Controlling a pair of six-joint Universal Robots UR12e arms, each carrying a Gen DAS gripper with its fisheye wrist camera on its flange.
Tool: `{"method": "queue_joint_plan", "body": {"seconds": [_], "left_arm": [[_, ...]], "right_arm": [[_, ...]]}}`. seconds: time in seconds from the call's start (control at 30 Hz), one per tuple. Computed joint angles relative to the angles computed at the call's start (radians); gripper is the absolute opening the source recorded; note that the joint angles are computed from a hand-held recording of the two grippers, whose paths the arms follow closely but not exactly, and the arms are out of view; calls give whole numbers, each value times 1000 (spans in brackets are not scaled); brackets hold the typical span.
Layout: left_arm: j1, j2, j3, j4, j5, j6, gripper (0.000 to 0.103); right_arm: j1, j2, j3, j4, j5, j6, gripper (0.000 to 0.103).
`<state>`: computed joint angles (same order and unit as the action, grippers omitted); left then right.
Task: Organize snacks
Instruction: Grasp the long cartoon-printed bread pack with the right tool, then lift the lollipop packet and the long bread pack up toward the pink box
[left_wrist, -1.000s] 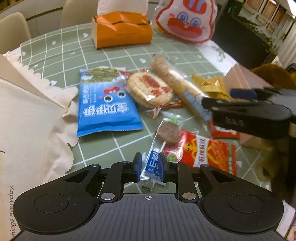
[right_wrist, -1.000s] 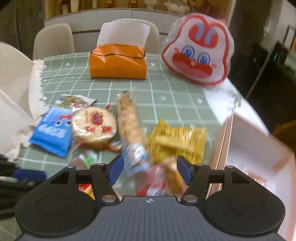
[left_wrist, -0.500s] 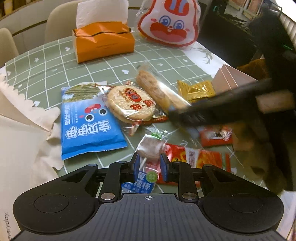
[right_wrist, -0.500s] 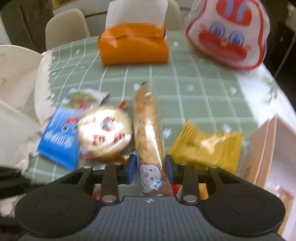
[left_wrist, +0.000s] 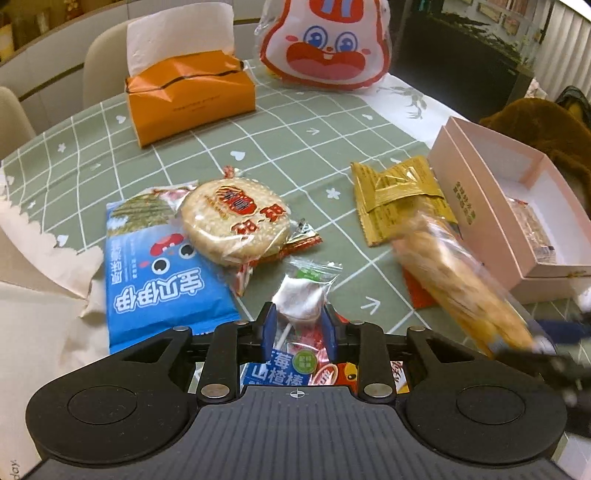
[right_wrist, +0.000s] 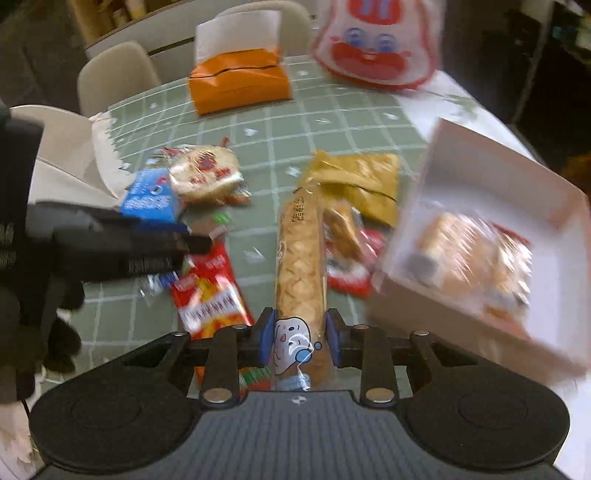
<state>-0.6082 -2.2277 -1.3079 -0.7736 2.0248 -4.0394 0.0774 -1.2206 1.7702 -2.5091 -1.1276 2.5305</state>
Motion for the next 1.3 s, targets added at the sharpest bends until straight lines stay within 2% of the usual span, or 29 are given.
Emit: {"method": "queue_joint_plan", "body": {"seconds": [0.13,0.2,0.33,0.43,0.47,0.53,0.67,0.83,1.07,1.17,1.23,1.3], "left_arm": [[-1,-7,20,-38,4,-13,33],[-1,-8,24,-52,0,-23,33],[-7,-8,32,-82,-5,-27,31],[-18,-19,62,-137,2,0,30],[-21,-21,70,-149,3,11,30],[-28,-23,74,-154,-1,25,29],[-32,-18,57,-118,-5,25,29],[-19,-1,19,-52,-34,-27,29],[-10,-11,27,-42,-12,-16,29],[-2,-3,18,-9,-30,-24,30],[-4,3,6,46,-20,7,30],[-7,1,14,56,8,72,30]], "right_arm": [[-14,-12,40,-14,-28,50,29],[-25,-19,64,-42,-12,67,29],[-37,-25,69,-13,27,80,31],[-39,-24,68,0,41,80,40],[-38,-23,71,-3,41,81,46],[-36,-22,77,-19,30,86,52],[-29,-12,73,-30,4,90,55],[-29,-8,79,-64,-6,89,62],[-30,-7,106,-154,-33,76,69],[-34,-10,114,-172,-31,69,69],[-43,-13,113,-153,-6,54,69],[-51,-14,110,-137,19,38,69]]}}
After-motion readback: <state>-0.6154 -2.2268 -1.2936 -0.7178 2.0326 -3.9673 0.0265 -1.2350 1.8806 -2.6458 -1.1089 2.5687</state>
